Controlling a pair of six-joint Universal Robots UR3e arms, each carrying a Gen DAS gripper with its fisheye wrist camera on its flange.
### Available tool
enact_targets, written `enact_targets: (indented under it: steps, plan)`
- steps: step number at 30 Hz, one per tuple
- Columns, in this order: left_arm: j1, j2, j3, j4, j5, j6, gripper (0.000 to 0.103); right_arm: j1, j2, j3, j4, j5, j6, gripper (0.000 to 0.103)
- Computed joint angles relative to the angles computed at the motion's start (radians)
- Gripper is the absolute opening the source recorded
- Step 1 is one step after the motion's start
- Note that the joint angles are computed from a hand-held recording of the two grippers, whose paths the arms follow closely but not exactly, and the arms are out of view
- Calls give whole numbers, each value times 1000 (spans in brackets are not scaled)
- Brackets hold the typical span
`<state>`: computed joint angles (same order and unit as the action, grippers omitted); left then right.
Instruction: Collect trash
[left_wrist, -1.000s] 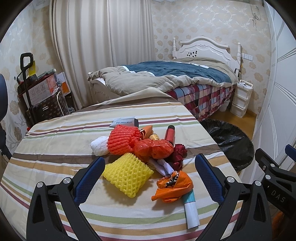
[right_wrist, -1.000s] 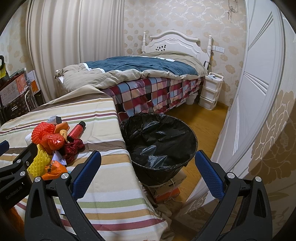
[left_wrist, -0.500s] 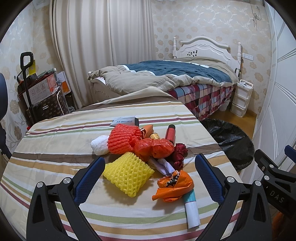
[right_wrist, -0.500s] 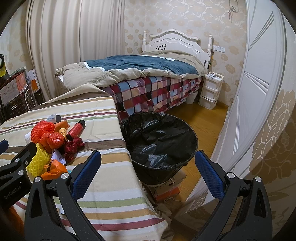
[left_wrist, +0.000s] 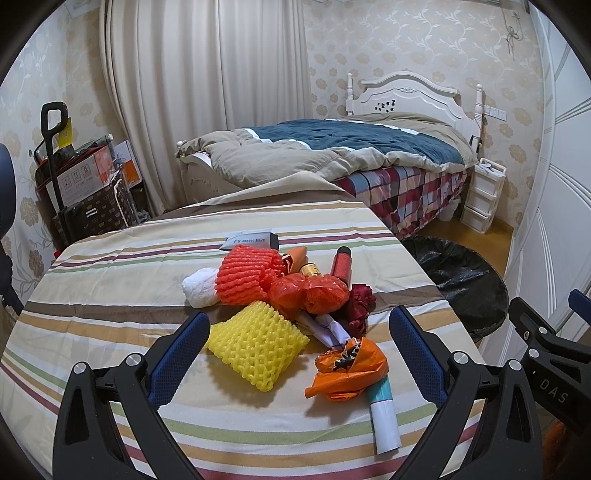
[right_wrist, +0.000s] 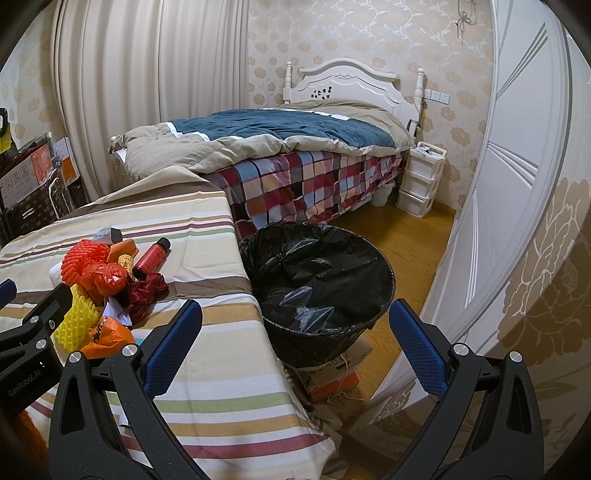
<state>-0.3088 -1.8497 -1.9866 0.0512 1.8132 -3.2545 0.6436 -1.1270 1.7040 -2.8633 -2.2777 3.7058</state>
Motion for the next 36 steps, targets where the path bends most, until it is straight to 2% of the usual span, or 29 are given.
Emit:
enact_targets:
  steps: [14, 22, 27, 28, 32, 36]
  plan:
    - [5, -10, -22, 26, -7, -4, 97, -3, 0, -3, 7, 6, 0, 99]
    - [41, 4, -58, 21, -45, 14, 96, 16, 37, 11, -27, 15, 15, 99]
    - [91, 48, -101, 4, -75, 47, 90, 24, 37, -4, -6, 30, 9, 98]
    - [103, 55, -108, -1, -80, 57, 89, 28, 38, -6, -4, 33, 9, 97]
    - [163, 94, -167, -13, -112, 92, 84, 35, 37, -11, 5, 87, 11, 80]
    - [220, 131, -223, -15, -134, 123, 84, 52, 61, -51, 40, 144, 1, 74]
